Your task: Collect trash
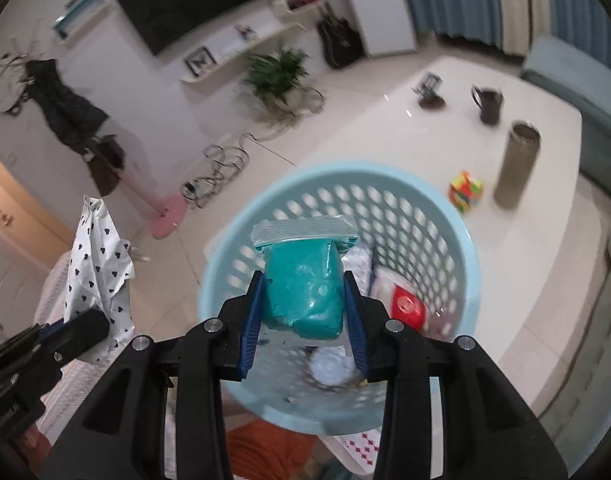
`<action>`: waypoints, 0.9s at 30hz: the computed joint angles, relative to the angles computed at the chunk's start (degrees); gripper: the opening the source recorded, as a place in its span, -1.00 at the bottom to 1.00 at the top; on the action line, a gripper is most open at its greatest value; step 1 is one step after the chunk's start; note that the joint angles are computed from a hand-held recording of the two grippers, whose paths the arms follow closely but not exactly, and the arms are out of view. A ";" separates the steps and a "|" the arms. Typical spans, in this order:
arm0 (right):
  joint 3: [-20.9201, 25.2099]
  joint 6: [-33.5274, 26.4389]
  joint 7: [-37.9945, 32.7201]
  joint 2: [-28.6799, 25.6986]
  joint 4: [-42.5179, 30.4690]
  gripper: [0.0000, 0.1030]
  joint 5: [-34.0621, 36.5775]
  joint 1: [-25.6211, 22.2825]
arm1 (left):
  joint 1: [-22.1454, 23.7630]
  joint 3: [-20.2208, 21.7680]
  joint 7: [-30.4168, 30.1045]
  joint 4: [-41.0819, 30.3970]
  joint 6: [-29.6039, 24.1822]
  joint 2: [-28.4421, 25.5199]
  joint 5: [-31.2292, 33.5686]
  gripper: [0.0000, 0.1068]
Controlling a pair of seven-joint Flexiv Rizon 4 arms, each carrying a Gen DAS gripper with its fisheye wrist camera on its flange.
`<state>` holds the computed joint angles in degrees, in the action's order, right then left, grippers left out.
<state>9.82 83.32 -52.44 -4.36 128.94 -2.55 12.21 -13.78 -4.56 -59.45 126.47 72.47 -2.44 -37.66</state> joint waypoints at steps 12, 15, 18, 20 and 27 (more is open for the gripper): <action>0.16 -1.22 -2.12 -1.89 0.49 0.11 4.65 -1.68 | -0.09 -2.47 0.34 -1.87 -0.22 -4.02 -2.33 -0.12; 0.67 -1.42 -2.72 -0.84 0.94 0.11 5.46 -1.67 | -0.27 -2.35 1.88 -0.33 0.30 -2.14 -4.77 -0.01; 0.97 -1.56 -2.75 0.76 1.83 0.11 5.02 -0.98 | -0.80 -1.82 3.60 0.96 1.09 -0.40 -7.49 0.04; 1.10 -2.08 -2.21 1.86 2.00 0.11 4.27 -0.29 | -1.44 -1.34 4.77 2.02 1.56 1.02 -9.47 0.05; 1.38 -1.97 8.51 6.81 4.99 0.11 -10.02 1.06 | -4.91 1.76 7.73 7.55 8.44 8.53 -14.64 0.33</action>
